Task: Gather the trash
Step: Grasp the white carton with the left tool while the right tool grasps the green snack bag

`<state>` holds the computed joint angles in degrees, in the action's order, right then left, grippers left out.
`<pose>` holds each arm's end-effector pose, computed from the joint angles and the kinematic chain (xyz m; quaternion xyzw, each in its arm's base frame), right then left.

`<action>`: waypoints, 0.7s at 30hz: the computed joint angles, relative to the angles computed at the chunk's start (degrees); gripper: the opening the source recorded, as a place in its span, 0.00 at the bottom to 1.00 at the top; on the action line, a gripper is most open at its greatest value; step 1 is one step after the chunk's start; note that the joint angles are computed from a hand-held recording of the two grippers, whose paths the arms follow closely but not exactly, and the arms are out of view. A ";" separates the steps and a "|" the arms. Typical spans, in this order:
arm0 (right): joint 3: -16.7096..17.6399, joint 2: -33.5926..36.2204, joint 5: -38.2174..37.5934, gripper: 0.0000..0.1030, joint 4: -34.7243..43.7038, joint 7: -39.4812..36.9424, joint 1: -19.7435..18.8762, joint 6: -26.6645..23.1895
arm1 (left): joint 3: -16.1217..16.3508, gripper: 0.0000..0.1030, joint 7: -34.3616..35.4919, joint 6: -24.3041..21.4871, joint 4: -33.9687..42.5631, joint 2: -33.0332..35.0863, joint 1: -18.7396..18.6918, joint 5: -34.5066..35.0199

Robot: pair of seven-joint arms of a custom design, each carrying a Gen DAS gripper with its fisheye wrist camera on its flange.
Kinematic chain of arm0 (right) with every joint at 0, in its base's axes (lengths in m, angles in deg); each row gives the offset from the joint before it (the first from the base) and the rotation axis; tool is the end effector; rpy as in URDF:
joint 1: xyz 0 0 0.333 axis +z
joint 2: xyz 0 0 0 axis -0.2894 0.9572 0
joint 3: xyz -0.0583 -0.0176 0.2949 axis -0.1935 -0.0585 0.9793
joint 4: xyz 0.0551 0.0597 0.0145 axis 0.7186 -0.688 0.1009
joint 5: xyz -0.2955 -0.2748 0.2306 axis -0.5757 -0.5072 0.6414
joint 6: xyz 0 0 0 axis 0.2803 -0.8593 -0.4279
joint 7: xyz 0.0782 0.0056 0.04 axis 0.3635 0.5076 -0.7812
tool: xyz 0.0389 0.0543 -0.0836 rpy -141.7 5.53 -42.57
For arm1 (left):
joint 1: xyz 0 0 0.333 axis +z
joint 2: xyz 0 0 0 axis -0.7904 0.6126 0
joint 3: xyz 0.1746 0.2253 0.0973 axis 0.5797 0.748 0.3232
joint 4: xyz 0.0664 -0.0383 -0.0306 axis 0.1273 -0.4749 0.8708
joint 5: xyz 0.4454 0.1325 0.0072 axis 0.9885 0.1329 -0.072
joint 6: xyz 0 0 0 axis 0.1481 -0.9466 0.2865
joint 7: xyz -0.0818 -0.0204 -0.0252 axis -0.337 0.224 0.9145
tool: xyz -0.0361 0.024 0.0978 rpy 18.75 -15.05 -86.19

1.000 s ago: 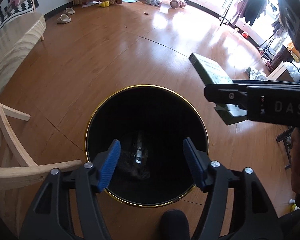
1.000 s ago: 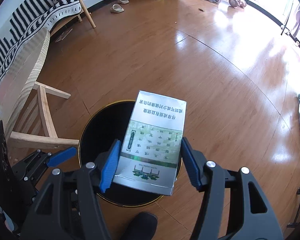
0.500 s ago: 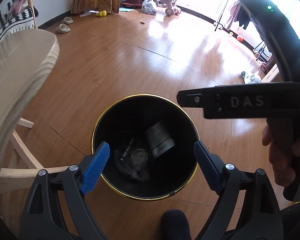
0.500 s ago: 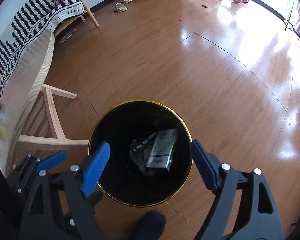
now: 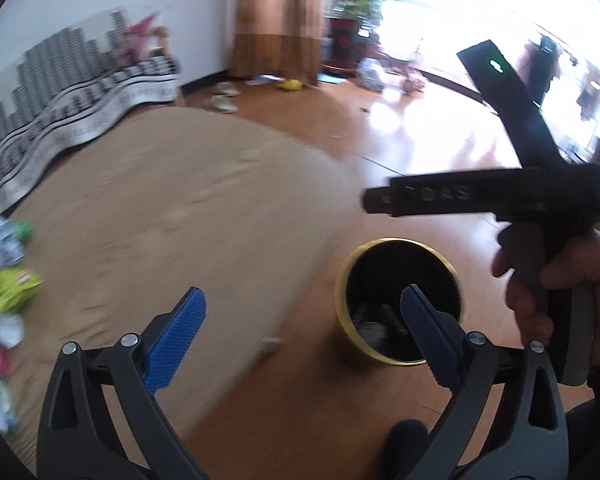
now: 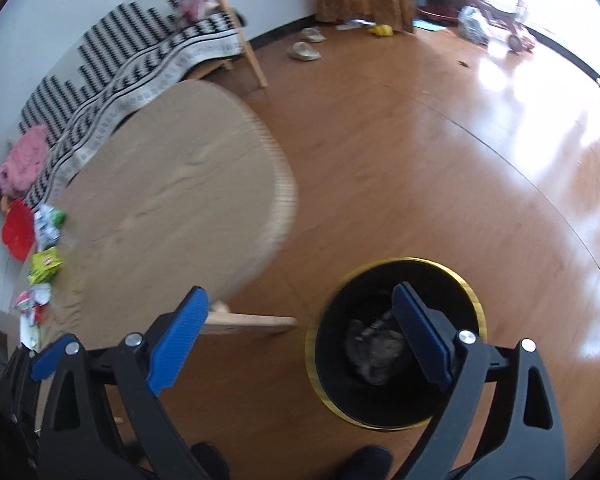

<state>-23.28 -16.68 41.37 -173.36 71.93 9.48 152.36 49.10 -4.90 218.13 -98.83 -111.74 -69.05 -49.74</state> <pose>0.4379 0.2897 0.5512 -0.6523 0.7046 -0.0757 0.2689 0.3858 -0.2693 0.5192 -0.5300 0.7711 -0.2930 0.1966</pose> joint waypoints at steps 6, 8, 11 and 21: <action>4.67 15.25 -0.87 0.87 16.15 -2.69 4.36 -0.28 | 4.78 0.92 -4.51 -9.09 -9.12 -17.75 11.55 3.52; 6.05 20.48 -1.50 0.87 21.85 -3.40 5.75 -0.79 | 5.39 0.92 -5.11 -11.79 -11.53 -22.70 17.11 6.23; 7.73 27.72 -2.36 0.87 29.76 -4.13 7.97 -1.54 | 7.18 0.92 -5.20 -15.10 -14.22 -27.87 23.96 9.20; 9.37 45.29 -4.80 0.87 49.82 -8.86 15.08 -4.98 | 15.56 0.92 0.73 -17.36 -14.79 -24.47 32.53 4.26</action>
